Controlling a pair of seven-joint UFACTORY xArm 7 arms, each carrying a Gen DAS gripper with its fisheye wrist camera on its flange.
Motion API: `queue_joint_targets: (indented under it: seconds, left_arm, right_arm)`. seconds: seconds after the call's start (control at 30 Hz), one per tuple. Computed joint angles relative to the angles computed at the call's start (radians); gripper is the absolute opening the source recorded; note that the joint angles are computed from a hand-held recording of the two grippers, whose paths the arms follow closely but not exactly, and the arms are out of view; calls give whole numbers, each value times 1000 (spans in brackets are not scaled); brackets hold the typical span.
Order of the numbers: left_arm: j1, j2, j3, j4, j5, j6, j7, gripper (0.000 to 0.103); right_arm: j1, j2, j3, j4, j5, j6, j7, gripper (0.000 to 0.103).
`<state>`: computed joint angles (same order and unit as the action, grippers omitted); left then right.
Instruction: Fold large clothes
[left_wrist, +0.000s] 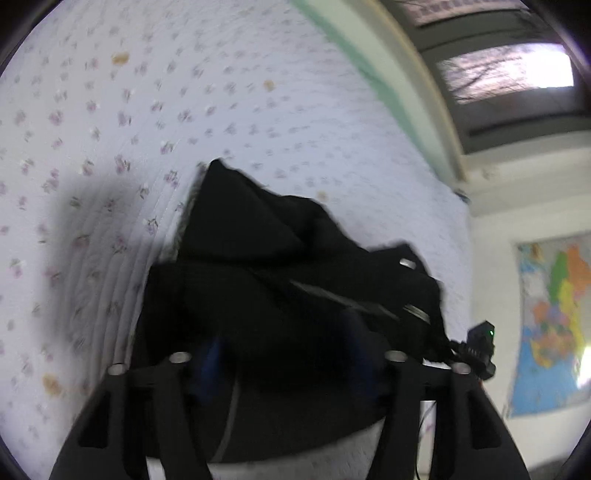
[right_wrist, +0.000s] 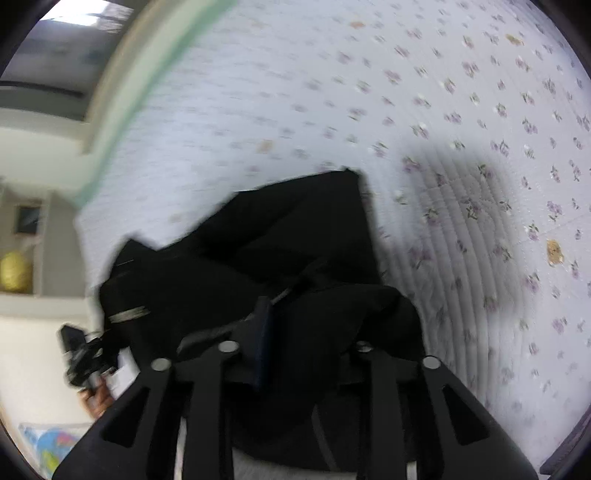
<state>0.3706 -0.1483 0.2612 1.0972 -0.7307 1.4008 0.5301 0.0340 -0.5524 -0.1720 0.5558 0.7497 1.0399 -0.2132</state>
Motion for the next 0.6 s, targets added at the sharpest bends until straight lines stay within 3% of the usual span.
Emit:
queue_joint_targets:
  seconds: [0.1,0.17,0.27,0.43,0.5,0.6]
  left_arm:
    - [26,-69,42,23,-10,76,49,78]
    - [25,-116,45,7,-1,42,64,80]
    - [-2,-144,5,-27,69,-99,44,80]
    - [-62,-31,-38,-24,128,-289,-12,80]
    - [-73,23,-37,7,120,-315,10,80]
    - [-56,138,-34,105,55,-222,57,80]
  right_arm:
    - [-35,-141,-24,-14,-37,45,-12,61]
    - [-62,-223,2,-29,-105,14,1,80]
    - [-37,-223,42,-49,-165,-79,17,81]
    - [22,-64,94,-49,-266,-239,2,81]
    - [58,10,67,-40,-257,-290,-46,81]
    - [91,87,7,-19,-193,-306,-135,81]
